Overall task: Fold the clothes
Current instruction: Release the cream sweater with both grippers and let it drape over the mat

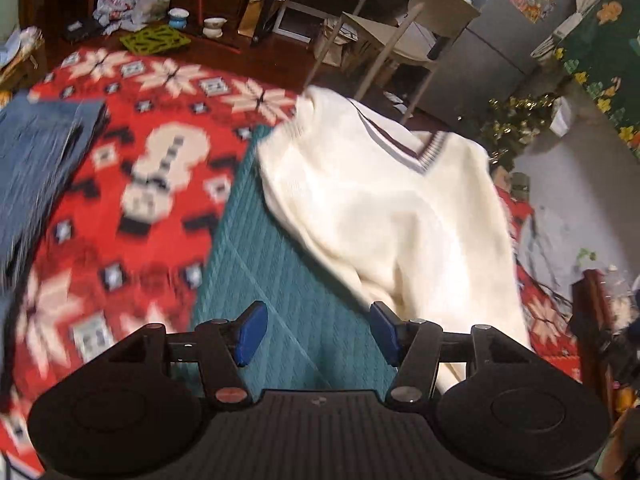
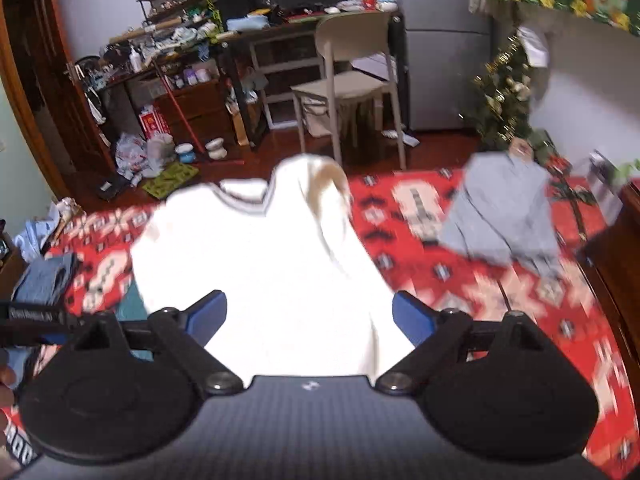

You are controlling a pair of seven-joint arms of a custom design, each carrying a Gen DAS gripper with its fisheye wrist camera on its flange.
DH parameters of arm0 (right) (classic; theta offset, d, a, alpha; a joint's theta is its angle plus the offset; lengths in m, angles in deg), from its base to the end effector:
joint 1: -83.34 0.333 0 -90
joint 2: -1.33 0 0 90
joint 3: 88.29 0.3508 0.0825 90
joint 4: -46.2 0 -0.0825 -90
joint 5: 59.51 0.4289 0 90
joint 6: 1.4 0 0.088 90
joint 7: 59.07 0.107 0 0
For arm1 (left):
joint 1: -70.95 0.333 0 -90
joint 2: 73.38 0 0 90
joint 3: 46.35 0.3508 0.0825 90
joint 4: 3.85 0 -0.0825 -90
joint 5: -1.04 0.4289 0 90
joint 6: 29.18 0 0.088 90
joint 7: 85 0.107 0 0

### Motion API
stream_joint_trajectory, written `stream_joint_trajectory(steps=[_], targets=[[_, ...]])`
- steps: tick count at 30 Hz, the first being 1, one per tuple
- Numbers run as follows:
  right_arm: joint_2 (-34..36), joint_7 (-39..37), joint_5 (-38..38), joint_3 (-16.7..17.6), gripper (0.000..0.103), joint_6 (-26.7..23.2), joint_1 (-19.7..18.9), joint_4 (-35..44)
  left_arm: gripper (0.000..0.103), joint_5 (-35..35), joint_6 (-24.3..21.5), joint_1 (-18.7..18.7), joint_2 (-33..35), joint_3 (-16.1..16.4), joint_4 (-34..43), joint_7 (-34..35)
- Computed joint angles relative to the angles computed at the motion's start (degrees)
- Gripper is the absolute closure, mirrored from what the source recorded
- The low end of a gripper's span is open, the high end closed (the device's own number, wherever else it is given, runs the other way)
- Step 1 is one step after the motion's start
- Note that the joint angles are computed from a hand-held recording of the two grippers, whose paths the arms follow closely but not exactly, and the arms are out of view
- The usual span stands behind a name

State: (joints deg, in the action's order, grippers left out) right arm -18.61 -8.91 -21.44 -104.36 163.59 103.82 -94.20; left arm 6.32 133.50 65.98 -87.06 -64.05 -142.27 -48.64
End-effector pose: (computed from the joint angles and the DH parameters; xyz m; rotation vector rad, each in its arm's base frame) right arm 0.5060 -0.0052 0.5091 -1.7864 1.5067 -0.4891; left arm 0.4880 -0.2158 0.4797 -2.3660 1.4918 -0.9108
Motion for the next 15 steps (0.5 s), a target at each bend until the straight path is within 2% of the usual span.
stream_joint_trajectory(steps=[2, 4, 7, 10, 15], targets=[[-4.4, 4.0, -4.0, 2.5, 0.011, -0.4, -3.6, -4.8, 0.047, -3.9, 2.6, -2.1, -1.5, 0.3, -2.6, -0.6], [-8.6, 6.2, -6.3, 2.7, 0.011, 0.5, -4.4, -9.3, 0.047, -7.2, 5.6, -3.7, -1.7, 0.1, -4.2, -0.9], [-11.6, 7.9, -7.3, 1.6, 0.011, 3.1, -3.0, -13.0, 0.047, -6.1, 6.8, -1.7, -0.8, -3.0, -4.6, -4.5], [-12.4, 10.6, -9.8, 1.8, 0.011, 3.8, -2.8, -14.5, 0.047, -6.8, 8.2, -2.0, 0.7, -2.8, -4.7, -5.5], [-11.7, 11.2, -12.3, -2.4, 0.011, 2.4, 1.8, -13.8, 0.047, -0.9, 8.9, 1.4, 3.3, -4.3, -3.0, -8.9]])
